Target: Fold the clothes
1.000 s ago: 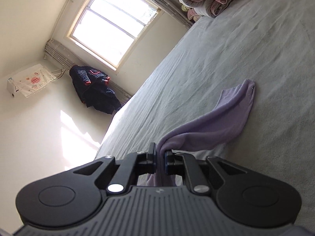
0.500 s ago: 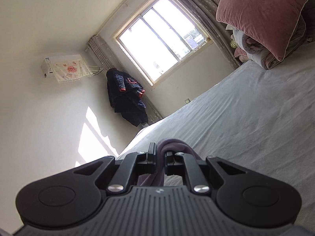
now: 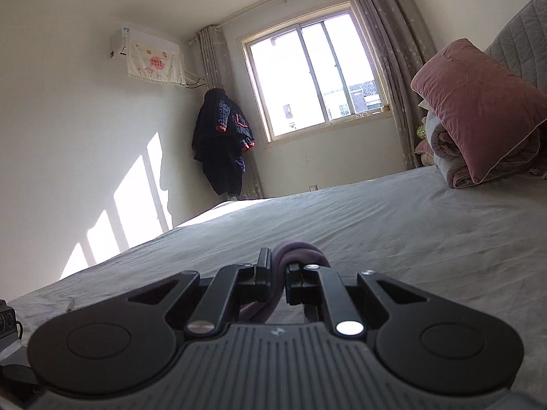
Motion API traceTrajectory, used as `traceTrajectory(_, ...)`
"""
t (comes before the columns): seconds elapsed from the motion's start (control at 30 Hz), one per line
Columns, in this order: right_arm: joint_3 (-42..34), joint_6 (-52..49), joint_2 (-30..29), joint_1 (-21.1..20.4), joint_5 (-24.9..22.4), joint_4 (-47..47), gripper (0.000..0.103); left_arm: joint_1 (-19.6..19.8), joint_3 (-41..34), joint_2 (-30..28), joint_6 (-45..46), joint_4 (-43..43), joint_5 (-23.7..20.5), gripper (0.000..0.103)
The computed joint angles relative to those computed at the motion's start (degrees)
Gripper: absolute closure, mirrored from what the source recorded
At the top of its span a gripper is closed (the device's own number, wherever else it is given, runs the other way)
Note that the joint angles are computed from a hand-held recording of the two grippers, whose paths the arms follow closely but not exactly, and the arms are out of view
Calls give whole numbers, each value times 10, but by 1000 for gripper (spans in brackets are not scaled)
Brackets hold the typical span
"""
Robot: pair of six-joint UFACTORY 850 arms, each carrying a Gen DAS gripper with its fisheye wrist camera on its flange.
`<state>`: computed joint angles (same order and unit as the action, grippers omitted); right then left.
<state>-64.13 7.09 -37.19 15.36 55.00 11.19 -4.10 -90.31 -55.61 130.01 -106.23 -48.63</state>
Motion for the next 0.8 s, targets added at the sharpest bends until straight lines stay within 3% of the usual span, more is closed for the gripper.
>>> traceTrajectory(0.27, 28, -58, -19, 19, -45, 48, 92, -19, -15, -8, -26, 94, 96, 97)
traceTrajectory(0.53, 37, -12, -47, 29, -107, 69, 88, -26, -9, 9, -49, 136, 125, 87)
traceTrajectory(0.6, 44, 6, -47, 30, -109, 69, 86, -28, -8, 12, -54, 142, 128, 77)
traceTrajectory(0.67, 52, 22, -37, 27, -118, 57, 76, -29, -9, 13, -64, 152, 126, 65)
traceTrajectory(0.73, 59, 35, -24, 21, -137, 37, 56, -30, -11, 13, -71, 153, 120, 55)
traceTrajectory(0.8, 66, 52, -10, 12, -157, 5, 55, -30, -14, 11, -66, 137, 117, 46)
